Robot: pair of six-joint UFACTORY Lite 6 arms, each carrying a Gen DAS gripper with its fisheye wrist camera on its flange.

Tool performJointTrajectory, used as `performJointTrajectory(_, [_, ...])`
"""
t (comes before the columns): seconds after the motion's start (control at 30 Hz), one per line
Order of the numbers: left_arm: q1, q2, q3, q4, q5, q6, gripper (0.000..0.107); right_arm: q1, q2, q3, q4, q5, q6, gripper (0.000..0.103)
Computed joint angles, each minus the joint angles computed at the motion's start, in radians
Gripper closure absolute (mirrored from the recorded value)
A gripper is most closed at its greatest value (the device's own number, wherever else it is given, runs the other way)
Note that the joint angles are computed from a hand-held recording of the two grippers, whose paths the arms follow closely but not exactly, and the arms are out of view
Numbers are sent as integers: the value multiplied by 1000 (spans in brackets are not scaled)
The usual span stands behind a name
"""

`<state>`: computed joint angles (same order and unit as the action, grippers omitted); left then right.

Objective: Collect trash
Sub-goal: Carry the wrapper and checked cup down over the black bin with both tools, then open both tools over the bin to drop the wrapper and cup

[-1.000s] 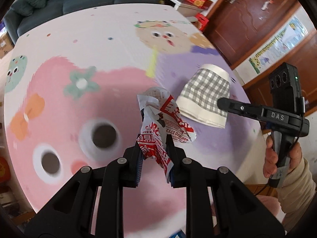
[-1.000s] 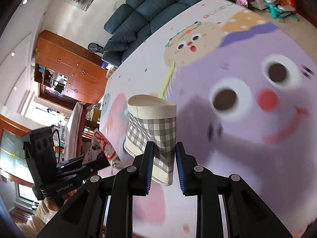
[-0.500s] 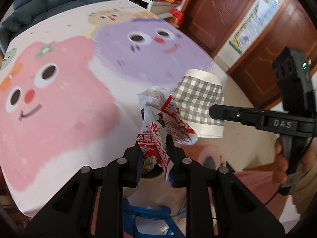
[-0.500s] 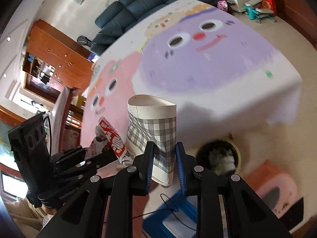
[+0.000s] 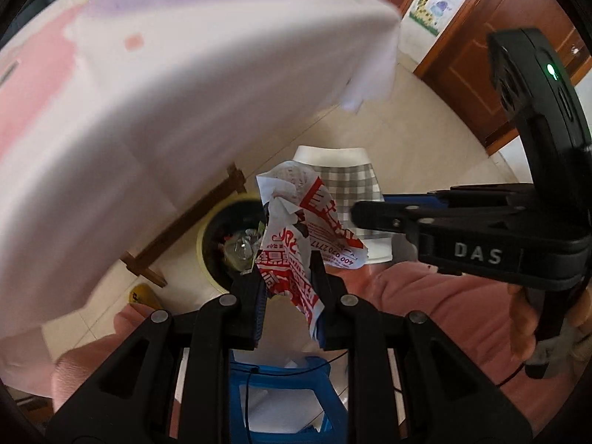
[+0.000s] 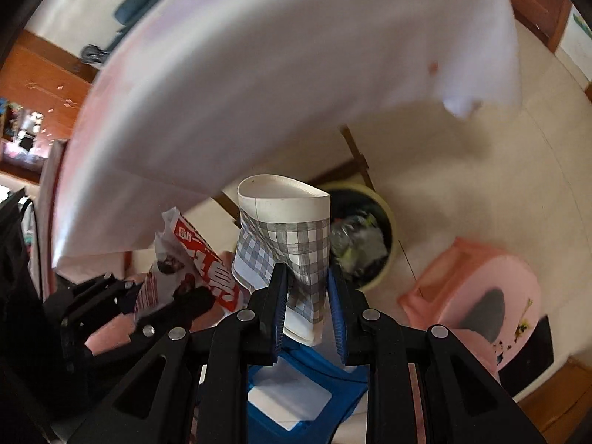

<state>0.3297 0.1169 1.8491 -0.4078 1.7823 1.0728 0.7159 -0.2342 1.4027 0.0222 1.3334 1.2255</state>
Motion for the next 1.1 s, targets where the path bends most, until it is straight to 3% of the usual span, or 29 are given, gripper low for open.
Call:
performJointTrajectory(0.23, [-113, -207, -491, 91, -367, 24, 89, -117, -14, -290, 76, -128, -116, 81])
performJointTrajectory(0.5, [-286, -192, -730, 189, -661, -108, 89, -270, -59, -600, 164, -334, -202, 81])
performJointTrajectory(0.8, [-372, -64, -764, 261, -846, -175, 89, -363, 170, -613, 263, -539, -391, 81])
performJointTrajectory(0.97, [-397, 2, -728, 311, -884, -230, 87, -389, 276, -571, 279, -573, -444, 56])
performJointTrajectory(1.0, [-401, 11, -722, 323, -890, -244, 83, -395, 286, -567, 279, -581, -456, 55])
performJointTrajectory(1.1, [-402, 32, -706, 341, -901, -266, 56, -404, 296, -568, 303, -614, -488, 55])
